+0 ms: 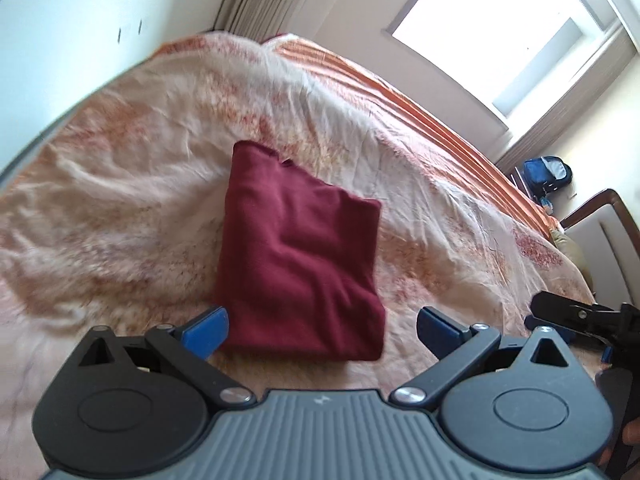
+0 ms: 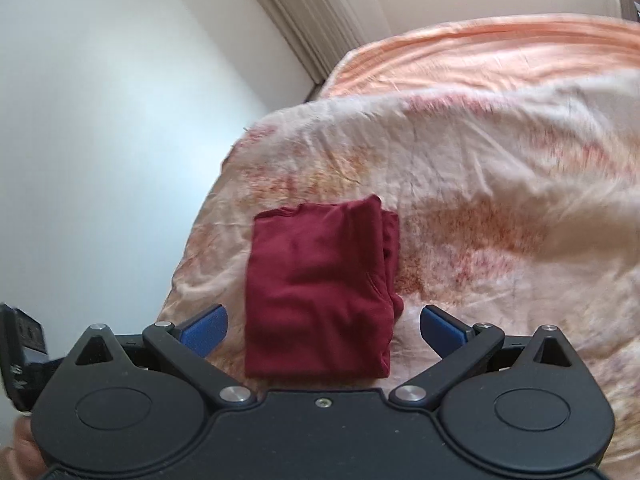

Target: Fold small clothes

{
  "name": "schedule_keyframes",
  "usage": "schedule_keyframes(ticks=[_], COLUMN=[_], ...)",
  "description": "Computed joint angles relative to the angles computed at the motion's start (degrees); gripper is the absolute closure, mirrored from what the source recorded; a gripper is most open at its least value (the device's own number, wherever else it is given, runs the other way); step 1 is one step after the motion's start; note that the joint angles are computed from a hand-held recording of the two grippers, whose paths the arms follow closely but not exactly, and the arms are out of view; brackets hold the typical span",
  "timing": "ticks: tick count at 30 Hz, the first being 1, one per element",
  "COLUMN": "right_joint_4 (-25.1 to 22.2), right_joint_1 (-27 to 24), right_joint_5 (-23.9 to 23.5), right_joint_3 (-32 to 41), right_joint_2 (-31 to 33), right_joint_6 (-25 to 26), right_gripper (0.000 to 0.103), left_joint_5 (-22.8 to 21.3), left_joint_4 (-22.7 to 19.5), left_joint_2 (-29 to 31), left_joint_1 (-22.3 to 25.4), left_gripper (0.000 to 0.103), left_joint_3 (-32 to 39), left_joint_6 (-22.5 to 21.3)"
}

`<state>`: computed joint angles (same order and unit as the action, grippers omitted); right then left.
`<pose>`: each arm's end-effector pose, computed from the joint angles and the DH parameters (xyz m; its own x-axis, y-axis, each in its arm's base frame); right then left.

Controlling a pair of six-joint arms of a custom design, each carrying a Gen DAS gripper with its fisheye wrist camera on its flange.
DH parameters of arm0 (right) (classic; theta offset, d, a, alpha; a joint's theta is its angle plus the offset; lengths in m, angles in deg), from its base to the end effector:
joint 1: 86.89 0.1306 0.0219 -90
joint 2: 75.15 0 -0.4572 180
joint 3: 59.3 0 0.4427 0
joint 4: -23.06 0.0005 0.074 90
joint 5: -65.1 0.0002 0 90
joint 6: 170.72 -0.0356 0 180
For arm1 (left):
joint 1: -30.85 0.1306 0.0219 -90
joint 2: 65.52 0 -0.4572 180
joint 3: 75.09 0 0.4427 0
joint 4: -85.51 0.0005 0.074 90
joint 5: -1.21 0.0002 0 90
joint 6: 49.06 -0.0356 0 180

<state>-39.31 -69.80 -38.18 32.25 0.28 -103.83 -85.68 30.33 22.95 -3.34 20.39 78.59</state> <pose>0.3869 0.1270 0.6174 -0.8069 0.1516 -0.5709 -0.1317 0.8960 0.4240 0.4304 -0.2953 0.5599 -0.8490 -0.1606 -0.5033 0.0915 0.8936 -0.4394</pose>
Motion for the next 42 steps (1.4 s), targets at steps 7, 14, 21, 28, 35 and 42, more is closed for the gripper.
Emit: schedule_keyframes(ticks=[7,14,21,28,35,42], right_joint_4=[-4.0,-7.8,-10.7,-13.0,-13.4,-13.3], right_joint_1=[2.2,5.3,6.3,7.3,7.0,5.9], right_joint_5=[-0.3,0.8,2.1,3.8,3.0,1.8], right_joint_3=[0.6,-2.2,-3.7,-2.1,-2.0,-1.9], right_joint_2=[-6.6,-13.2,-16.6,-16.3,-16.4,-16.4], right_joint_6=[3.7,4.6,4.4,5.4,5.8,6.7], right_gripper=[0.001,0.001,0.001,0.001,0.001,0.001], left_joint_5=[-11.8,-17.0,-23.4,-27.5,-27.8,-28.1], left_joint_4=[-9.5,-13.5,-19.1,-21.9,-22.9,-22.5], left_joint_2=[-4.3,-8.1,-9.6,-9.3,-8.6,-7.9], left_joint_1=[-9.5,-17.5,-22.2,-23.2,-23.2,-23.8], left_gripper=[0.001,0.001,0.001,0.001,0.001,0.001], left_joint_3=[3.2,1.4,1.4,3.3,4.0,4.7], left_joint_6=[3.8,12.2,17.0,17.2,18.6,18.5])
